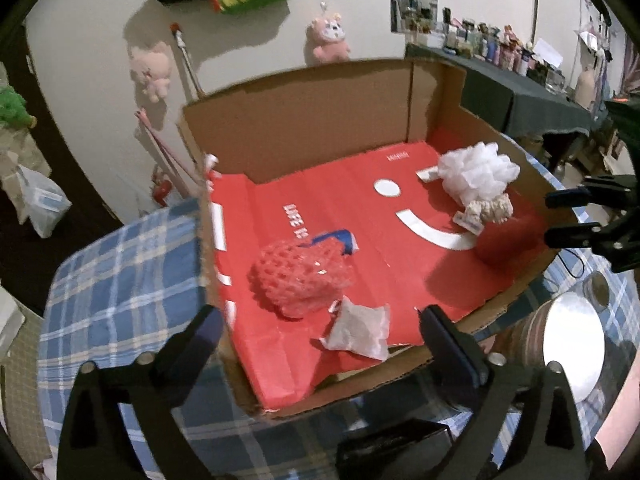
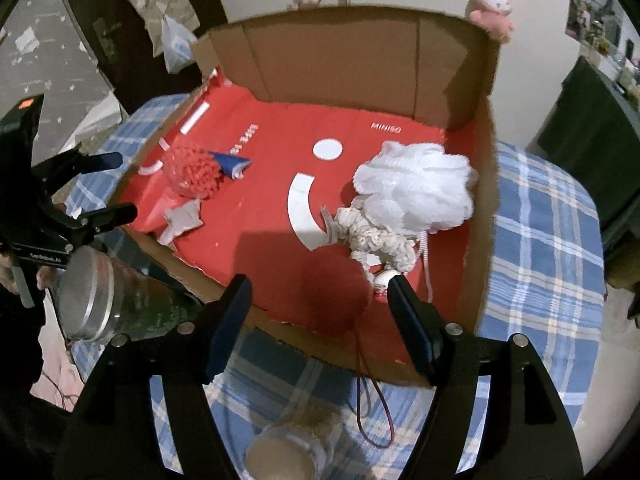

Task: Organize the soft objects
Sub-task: 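Withdraw both open tools from the box toward the white plush toy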

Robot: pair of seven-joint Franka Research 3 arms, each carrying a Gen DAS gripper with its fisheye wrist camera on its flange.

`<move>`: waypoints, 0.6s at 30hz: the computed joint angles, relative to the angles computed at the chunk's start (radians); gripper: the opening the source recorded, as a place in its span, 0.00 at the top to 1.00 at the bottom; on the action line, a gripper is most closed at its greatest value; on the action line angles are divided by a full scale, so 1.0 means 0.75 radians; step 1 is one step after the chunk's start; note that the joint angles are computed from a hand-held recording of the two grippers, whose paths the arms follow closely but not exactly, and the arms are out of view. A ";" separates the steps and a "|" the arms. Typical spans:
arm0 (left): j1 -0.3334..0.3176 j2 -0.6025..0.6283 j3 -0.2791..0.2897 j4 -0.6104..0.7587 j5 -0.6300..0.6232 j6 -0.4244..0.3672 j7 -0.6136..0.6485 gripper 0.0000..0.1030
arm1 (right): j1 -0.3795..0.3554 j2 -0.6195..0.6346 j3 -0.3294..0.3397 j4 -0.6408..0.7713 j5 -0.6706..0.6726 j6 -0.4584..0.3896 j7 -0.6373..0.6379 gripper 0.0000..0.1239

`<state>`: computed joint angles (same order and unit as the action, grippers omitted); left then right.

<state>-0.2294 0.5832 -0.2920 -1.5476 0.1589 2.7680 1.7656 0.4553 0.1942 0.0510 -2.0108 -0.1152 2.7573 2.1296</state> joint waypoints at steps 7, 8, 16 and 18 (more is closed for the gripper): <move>-0.050 -0.082 0.107 -0.113 0.119 0.151 -0.183 0.00 | 0.053 -0.152 -0.062 -0.120 -0.467 -0.024 0.486 0.38; -0.063 -0.093 0.132 -0.128 0.146 0.169 -0.220 0.00 | 0.047 -0.175 -0.054 -0.137 -0.533 -0.043 0.553 0.38; -0.074 -0.193 0.211 -0.284 0.317 0.313 -0.415 0.00 | -0.054 -0.351 0.089 -0.296 -0.720 -0.179 0.803 0.38; -0.096 -0.230 0.256 -0.336 0.371 0.358 -0.482 0.00 | -0.077 -0.394 0.133 -0.338 -0.741 -0.218 0.851 0.37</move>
